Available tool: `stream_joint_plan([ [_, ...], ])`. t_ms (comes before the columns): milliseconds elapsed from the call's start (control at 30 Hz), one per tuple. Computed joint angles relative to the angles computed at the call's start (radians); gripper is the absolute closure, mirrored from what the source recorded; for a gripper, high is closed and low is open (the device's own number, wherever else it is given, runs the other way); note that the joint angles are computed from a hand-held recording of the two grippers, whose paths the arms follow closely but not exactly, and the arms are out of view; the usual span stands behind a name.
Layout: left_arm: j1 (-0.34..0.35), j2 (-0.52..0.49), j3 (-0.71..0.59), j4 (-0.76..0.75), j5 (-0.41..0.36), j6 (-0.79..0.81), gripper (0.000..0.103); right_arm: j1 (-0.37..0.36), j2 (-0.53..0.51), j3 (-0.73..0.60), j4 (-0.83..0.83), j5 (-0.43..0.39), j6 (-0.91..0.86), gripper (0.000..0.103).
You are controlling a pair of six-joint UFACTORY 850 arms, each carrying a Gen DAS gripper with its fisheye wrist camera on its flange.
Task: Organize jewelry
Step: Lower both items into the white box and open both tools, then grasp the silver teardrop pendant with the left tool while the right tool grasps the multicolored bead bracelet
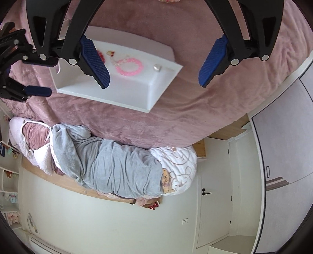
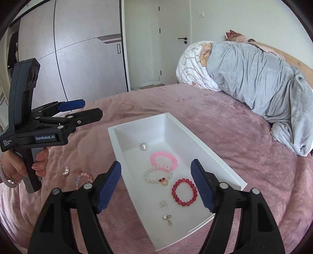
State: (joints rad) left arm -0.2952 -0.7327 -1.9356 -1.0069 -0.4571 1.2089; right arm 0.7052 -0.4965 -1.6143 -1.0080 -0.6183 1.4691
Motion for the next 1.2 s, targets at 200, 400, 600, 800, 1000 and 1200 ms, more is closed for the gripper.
stream_joint_plan([
  [200, 0.061, 0.064, 0.095, -0.033, 0.073, 0.077, 0.003, 0.036, -0.082, -0.131, 0.021, -0.028, -0.071, 0.009],
  [400, 0.135, 0.088, 0.132, -0.097, 0.05, 0.096, 0.003, 0.06, -0.167, -0.248, 0.07, -0.038, -0.141, 0.005],
  [600, 0.19, 0.098, 0.173, -0.112, 0.062, 0.119, 0.003, 0.077, -0.262, -0.364, 0.164, -0.043, -0.245, 0.005],
  [800, 0.222, 0.098, 0.232, -0.156, 0.048, 0.181, 0.003, 0.085, -0.36, -0.477, 0.291, -0.049, -0.371, 0.005],
  [1000, 0.227, 0.08, 0.271, -0.129, 0.048, 0.178, 0.003, 0.085, -0.448, -0.576, 0.401, -0.063, -0.482, 0.005],
  [1200, 0.231, 0.077, 0.339, -0.198, 0.029, 0.254, 0.004, 0.076, -0.531, -0.646, 0.527, -0.075, -0.565, 0.005],
])
